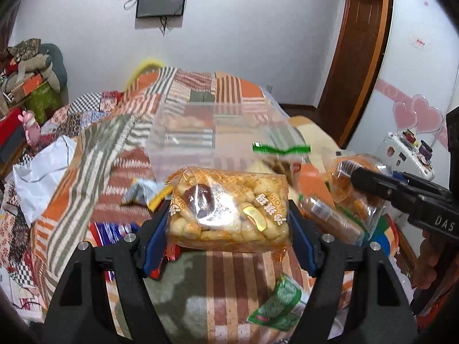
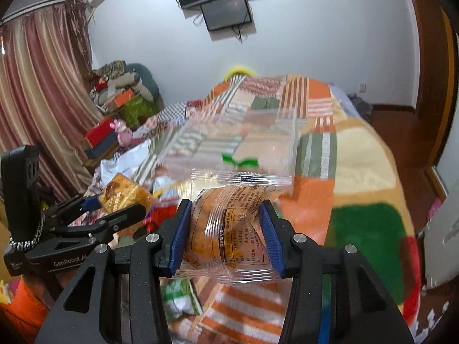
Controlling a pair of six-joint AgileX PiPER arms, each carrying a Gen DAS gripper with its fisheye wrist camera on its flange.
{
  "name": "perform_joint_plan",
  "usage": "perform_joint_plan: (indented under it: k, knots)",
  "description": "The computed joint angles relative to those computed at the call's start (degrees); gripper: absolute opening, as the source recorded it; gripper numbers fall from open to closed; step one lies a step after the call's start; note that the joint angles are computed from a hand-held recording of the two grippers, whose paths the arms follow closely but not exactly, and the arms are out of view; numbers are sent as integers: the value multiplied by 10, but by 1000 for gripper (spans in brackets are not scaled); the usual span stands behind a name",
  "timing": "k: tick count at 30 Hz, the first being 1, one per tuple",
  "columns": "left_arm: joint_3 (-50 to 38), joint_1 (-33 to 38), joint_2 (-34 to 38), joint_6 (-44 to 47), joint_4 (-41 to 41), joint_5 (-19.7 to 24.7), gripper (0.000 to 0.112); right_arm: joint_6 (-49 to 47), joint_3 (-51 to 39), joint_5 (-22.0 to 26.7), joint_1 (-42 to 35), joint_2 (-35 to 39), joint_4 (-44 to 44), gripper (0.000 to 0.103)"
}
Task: Organize snacks
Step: 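Close and lift the nut-cake bar with the left gripper while the right gripper lifts the bagged pastry, then carry the nut-cake bar into the clear box and open the left gripper while the right releases the pastry there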
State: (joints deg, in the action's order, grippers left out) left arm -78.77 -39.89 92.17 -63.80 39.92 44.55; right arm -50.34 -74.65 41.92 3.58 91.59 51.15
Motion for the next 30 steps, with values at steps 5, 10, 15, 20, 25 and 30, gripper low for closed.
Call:
perform_joint_plan:
  k: [5, 10, 15, 20, 25, 30]
  knots:
    - [-42, 22, 11, 28, 1, 6, 74, -4, -30, -22, 12, 15, 14, 44]
    - [-93, 47, 35, 58, 3, 12, 74, 8, -76, -43, 27, 49, 8, 44]
    - [-153, 78, 72, 98, -21, 13, 74, 24, -105, -61, 36, 71, -1, 44]
    - [-223, 103, 126, 143, -48, 26, 74, 62, -156, -64, 42, 108, -27, 44]
    - [-294, 130, 185, 200, -95, 40, 74, 110, -194, -85, 58, 140, -83, 44]
    - [-374, 160, 249, 254, -164, 62, 74, 165, -266, -51, 62, 196, -141, 44]
